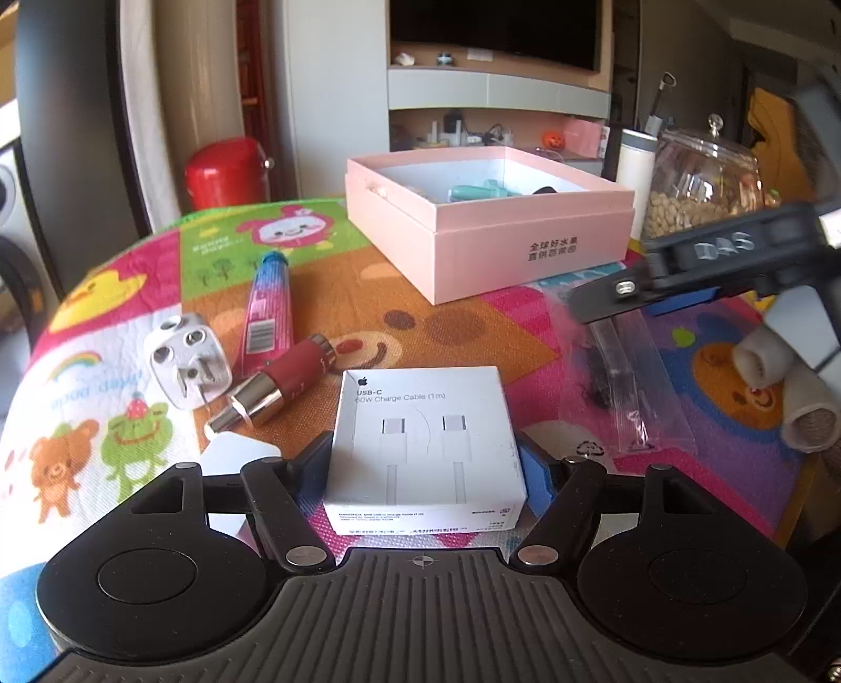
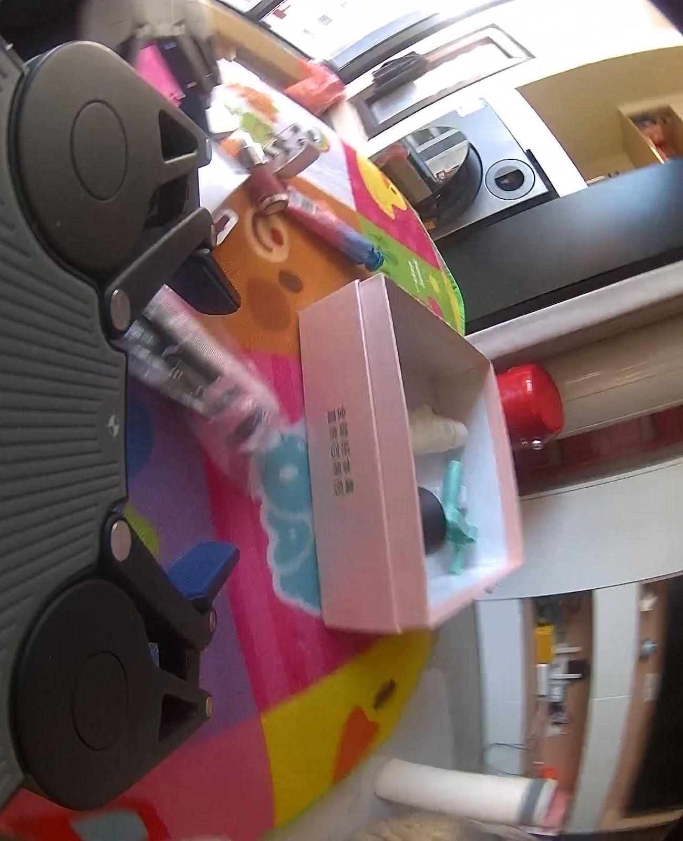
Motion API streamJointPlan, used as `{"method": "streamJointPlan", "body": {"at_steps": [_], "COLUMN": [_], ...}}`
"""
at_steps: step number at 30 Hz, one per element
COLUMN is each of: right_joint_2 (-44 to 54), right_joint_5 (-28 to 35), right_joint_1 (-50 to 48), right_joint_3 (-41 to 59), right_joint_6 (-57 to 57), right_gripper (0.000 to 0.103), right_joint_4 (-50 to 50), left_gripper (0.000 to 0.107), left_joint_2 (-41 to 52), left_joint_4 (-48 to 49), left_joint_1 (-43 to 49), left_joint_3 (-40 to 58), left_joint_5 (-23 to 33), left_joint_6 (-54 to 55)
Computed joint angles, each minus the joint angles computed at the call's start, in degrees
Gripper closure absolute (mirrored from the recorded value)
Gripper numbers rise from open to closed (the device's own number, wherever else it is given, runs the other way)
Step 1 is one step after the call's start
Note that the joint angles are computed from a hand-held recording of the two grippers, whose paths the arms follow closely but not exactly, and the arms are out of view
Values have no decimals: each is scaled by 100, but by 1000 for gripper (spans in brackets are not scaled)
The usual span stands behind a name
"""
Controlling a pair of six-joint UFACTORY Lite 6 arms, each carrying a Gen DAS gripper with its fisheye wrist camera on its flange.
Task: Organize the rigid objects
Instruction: 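Lift the USB-C box with the left tool while the right tool carries the clear bag, then drop the USB-C box into the pink box with the left tool while the right tool drops the bag in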
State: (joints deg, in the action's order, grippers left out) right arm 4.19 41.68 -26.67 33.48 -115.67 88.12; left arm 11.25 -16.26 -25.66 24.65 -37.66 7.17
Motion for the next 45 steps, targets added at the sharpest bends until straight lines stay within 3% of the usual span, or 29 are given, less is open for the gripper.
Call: {"method": "streamJointPlan", "body": {"at_steps": [3, 5, 8, 9, 10, 11, 18, 21, 25, 29, 32, 36, 39, 45], "right_joint_2": [-62, -409, -931, -1000, -1087, -1213, -2143, -2338, -2451, -2339, -2259, -2070, -1910, -1515], "right_joint_5": [-495, -888, -1015, -941, -909, -872, 410, 1088, 1637, 2028, 2053, 1906, 1855, 1265], "right_joint_1": [615, 1054, 1325, 1288, 1238, 1153, -437, -1331, -2140, -2590, -2653, -2639, -2806, -2505], "right_joint_3": [-209, -643, -1189, -1237, -1241, -1216, -1160, -964, -721, -492, -472, -449, -458, -163], "right_joint_6": [-317, -1502, -2890, -2925, -2719, -2303, -849, -738, -861, -869, -993, -1082, -1239, -1209], "right_gripper": [14, 27, 51, 71, 81, 84, 84, 84, 84, 84, 84, 84, 84, 84], "right_joint_4": [715, 1552, 2299, 2148, 1822, 1343, -628, -909, -778, -694, -657, -659, -648, -331], "left_gripper": [31, 31, 32, 32, 32, 32, 32, 32, 32, 32, 32, 34, 34, 34], "left_joint_2": [-71, -89, -125, -143, -163, -207, -1012, -1617, -1790, -861, 280, 1963, 2142, 559], "left_joint_4": [611, 785, 484, 396, 342, 337, 1399, 1880, 1249, 746, 1672, 3339, 4308, 3997], "left_joint_1": [279, 353, 206, 156, 122, 110, 334, 399, 168, 131, 401, 646, 959, 1531], "left_joint_3": [-80, -124, -141, -149, -148, -162, -490, -390, 655, 2339, 3755, 5684, 5370, 2465], "left_joint_5": [13, -37, -14, 8, 44, 95, 441, 751, 1342, 1224, 1007, 2086, 1621, 323], "left_joint_6": [-535, -708, -454, -367, -297, -278, -1033, -1282, -302, 281, -940, -3338, -4620, -3746]}}
